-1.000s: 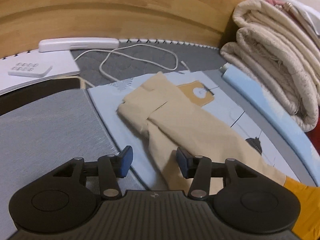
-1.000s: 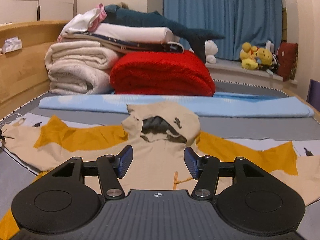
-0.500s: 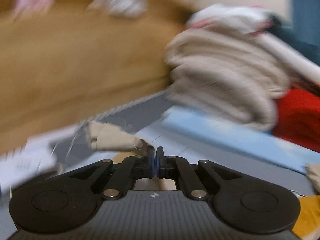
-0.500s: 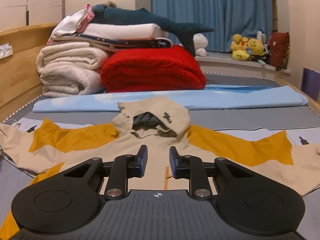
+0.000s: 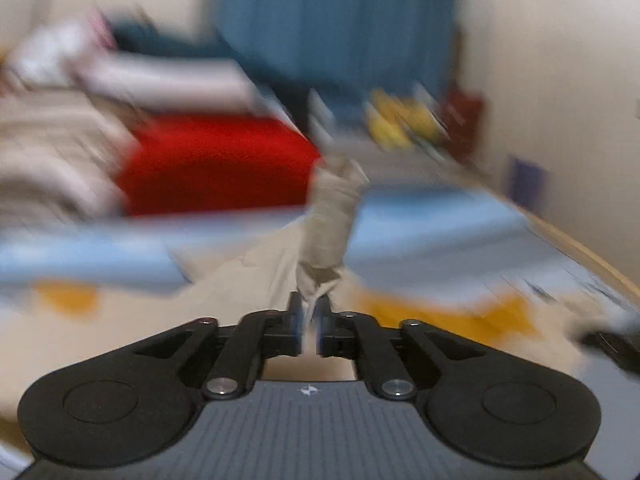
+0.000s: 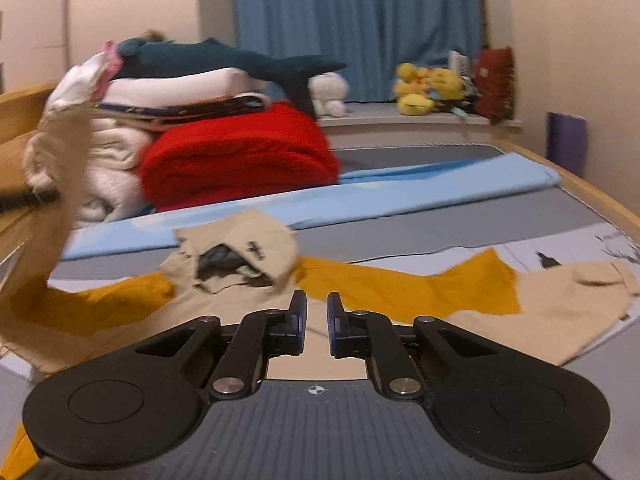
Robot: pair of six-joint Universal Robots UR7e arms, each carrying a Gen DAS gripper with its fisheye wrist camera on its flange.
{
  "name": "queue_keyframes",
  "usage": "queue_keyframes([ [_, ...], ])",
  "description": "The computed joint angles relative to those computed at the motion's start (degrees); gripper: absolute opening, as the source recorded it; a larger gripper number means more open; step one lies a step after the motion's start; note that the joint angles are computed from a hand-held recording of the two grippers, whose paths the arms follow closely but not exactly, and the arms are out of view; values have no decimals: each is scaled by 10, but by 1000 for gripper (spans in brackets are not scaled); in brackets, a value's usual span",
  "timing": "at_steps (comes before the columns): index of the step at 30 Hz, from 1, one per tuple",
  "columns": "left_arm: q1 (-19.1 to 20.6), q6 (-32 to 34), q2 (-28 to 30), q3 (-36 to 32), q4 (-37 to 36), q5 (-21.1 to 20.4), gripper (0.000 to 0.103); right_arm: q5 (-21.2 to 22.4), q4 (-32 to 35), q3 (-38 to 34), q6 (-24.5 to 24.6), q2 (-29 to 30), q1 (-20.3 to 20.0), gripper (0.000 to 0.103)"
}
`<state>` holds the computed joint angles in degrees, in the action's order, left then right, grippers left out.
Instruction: Fold large clothes
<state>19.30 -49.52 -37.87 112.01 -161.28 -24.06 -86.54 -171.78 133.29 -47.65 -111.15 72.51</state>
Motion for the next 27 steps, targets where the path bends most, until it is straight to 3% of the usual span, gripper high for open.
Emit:
queue_keyframes([
  [1,5,-15,12,-16,19,-60,25,0,2,-5,6,2,-4,11],
  [2,5,-26,16,-24,36,-103,25,-3,6,-10,14,4,-6,11],
  [3,-1,-29,17,-23,46,-122,25,-5,12,-17,24,6,-8,12],
  [6,-34,-71,-12,3,113,-109,39,-9,24,-32,51,13,-10,12],
  [9,-60,-211,-77,25,293,-85,40,-4,33,-41,73,16,-12,13],
  [13,-82,-448,-146,31,533,-55,42,3,48,-53,106,20,-23,13],
  [15,-80,-554,-151,23,641,-41,44,1,62,-62,134,28,-29,13],
  [17,-73,-608,-145,18,718,-54,44,-2,69,-67,159,39,-37,13],
  [19,-50,-585,-136,9,715,-86,44,-18,77,-74,184,54,-38,13],
  [22,-35,-505,-141,42,603,-69,44,-29,113,-83,211,79,-45,14],
  [25,-24,-488,-148,53,568,-62,44,-46,158,-93,249,110,-48,34],
  [27,-20,-482,-157,62,539,-65,44,-70,167,-95,271,133,-44,40],
])
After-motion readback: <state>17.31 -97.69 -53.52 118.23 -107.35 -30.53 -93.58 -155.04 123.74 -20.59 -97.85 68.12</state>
